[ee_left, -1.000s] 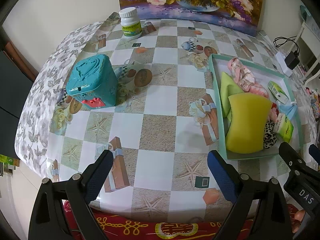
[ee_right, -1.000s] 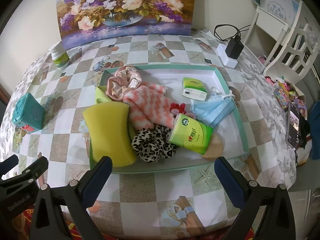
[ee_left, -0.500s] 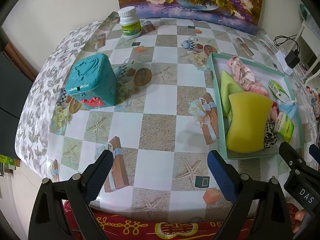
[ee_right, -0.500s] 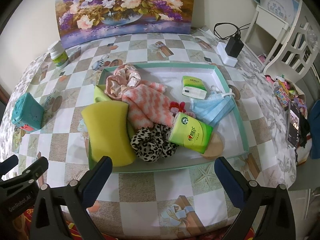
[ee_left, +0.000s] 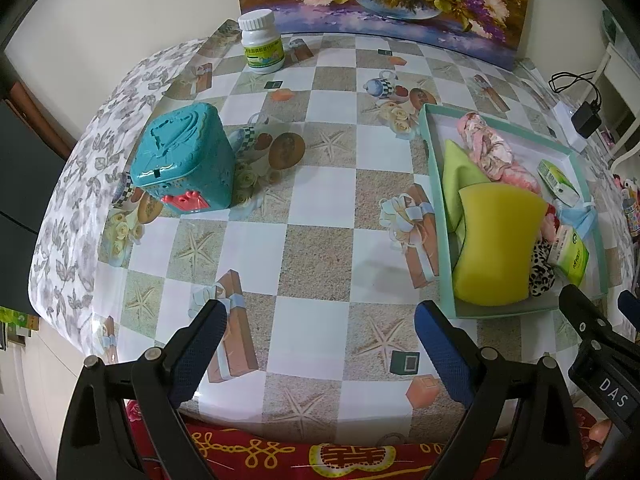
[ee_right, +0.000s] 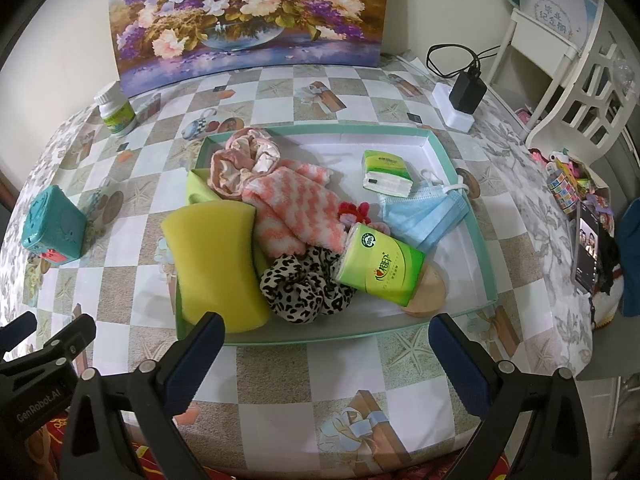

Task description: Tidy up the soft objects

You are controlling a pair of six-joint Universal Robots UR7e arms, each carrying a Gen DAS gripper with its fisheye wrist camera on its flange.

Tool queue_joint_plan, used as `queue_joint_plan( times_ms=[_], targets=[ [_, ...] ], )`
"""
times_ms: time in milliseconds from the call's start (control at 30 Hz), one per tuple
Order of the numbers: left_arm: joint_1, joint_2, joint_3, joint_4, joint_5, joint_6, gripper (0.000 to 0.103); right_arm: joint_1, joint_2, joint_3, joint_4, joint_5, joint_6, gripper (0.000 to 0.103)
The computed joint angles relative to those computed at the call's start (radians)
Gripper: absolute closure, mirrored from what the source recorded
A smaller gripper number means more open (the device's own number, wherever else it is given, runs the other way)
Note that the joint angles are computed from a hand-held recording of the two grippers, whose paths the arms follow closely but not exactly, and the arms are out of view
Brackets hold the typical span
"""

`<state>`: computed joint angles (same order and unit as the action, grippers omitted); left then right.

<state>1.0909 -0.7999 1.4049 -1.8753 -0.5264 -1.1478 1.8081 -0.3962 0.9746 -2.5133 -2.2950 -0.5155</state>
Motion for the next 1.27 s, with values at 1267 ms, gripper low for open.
queue_joint_plan(
  times_ms=[1267],
  targets=[
    [0.001, -0.002, 0.002, -0.002, -0.004, -0.009, 0.008, -0.002, 0.004, -0.007, 0.011, -0.006, 0.008, 0.000]
  ],
)
